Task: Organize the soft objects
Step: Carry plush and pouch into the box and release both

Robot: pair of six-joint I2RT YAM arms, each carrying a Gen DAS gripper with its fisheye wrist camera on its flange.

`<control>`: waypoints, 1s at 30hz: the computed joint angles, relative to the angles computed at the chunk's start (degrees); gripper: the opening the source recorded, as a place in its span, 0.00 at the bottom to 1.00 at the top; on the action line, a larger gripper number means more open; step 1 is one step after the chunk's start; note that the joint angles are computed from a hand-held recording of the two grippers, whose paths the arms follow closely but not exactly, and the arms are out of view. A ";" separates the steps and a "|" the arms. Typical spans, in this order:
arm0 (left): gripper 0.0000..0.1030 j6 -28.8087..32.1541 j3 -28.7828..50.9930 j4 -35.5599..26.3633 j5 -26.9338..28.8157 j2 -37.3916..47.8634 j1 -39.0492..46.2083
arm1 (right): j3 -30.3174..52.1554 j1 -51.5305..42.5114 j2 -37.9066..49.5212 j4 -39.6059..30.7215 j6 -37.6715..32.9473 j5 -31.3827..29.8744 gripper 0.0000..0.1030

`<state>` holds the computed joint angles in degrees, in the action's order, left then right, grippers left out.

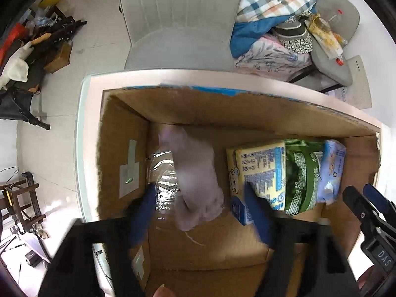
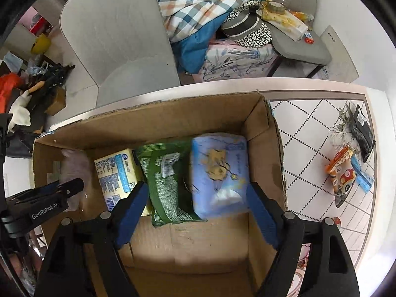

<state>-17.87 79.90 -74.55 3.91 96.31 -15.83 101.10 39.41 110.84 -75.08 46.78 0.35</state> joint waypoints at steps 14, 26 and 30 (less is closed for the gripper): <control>0.99 -4.18 -4.73 -2.87 -2.97 -15.60 -3.90 | -3.79 8.12 -7.30 -2.56 4.71 1.48 1.00; 0.99 -13.29 -1.98 -10.03 -7.47 -25.31 -12.95 | -7.14 14.95 -15.97 -5.65 9.20 4.19 1.00; 0.99 -19.35 1.42 -14.29 -11.39 -27.63 -19.43 | -5.90 18.78 -19.37 -9.03 12.28 5.87 1.00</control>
<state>-37.22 81.32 -88.84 -7.49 68.68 -35.26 95.20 58.20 91.47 -84.11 59.06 6.22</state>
